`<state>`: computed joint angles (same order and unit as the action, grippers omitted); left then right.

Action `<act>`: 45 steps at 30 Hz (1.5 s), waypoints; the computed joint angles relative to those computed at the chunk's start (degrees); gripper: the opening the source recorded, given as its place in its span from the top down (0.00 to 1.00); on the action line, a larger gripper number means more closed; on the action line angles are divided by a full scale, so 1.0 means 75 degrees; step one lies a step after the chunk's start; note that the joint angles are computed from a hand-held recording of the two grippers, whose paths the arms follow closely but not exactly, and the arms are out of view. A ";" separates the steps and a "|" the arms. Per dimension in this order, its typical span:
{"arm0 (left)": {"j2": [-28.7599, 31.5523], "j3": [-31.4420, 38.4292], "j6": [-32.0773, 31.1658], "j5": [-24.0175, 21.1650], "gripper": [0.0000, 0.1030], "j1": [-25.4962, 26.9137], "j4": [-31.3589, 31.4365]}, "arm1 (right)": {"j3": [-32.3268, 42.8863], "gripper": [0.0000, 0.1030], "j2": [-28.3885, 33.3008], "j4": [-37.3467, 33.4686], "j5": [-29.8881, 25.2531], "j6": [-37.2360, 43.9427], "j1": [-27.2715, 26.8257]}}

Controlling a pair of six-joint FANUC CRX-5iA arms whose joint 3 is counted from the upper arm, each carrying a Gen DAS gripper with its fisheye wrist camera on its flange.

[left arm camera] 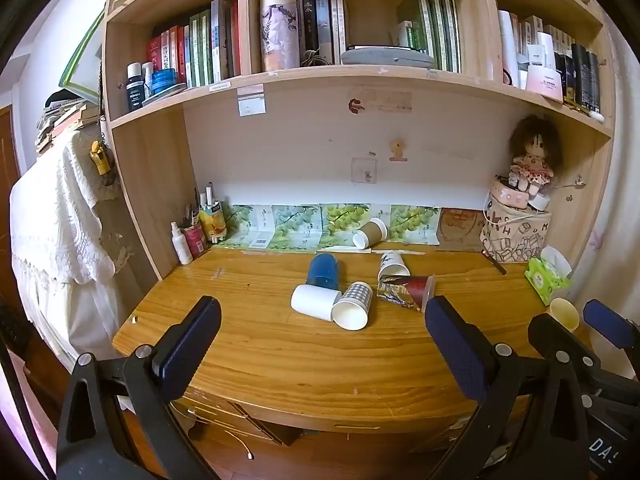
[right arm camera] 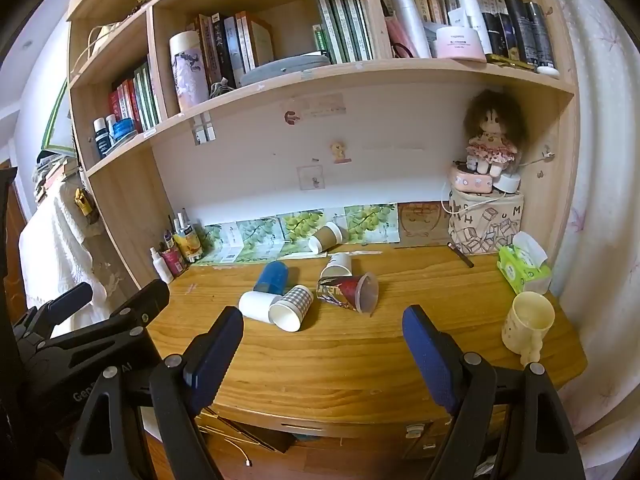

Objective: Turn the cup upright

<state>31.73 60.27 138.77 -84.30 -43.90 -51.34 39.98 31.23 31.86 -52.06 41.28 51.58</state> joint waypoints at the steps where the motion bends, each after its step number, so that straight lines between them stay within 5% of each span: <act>1: -0.0120 -0.0130 0.0031 0.0031 0.01 -0.0013 -0.0028 | 0.0009 0.20 0.0004 0.0001 0.0001 0.0013 0.0003; 18: -0.0806 -0.1063 0.0326 0.0522 0.01 0.0109 0.0041 | 0.0451 0.20 0.0242 0.0223 -0.0383 -0.0010 0.0269; 30: -0.1668 -0.2439 0.0273 0.1542 0.01 0.0628 0.0821 | 0.0996 0.20 0.0684 0.0611 -0.1000 -0.0589 0.0607; 45: -0.2249 -0.3471 -0.0064 0.2503 0.01 0.1458 0.1785 | 0.3691 0.20 0.2292 0.0458 -0.2290 -0.0259 0.0859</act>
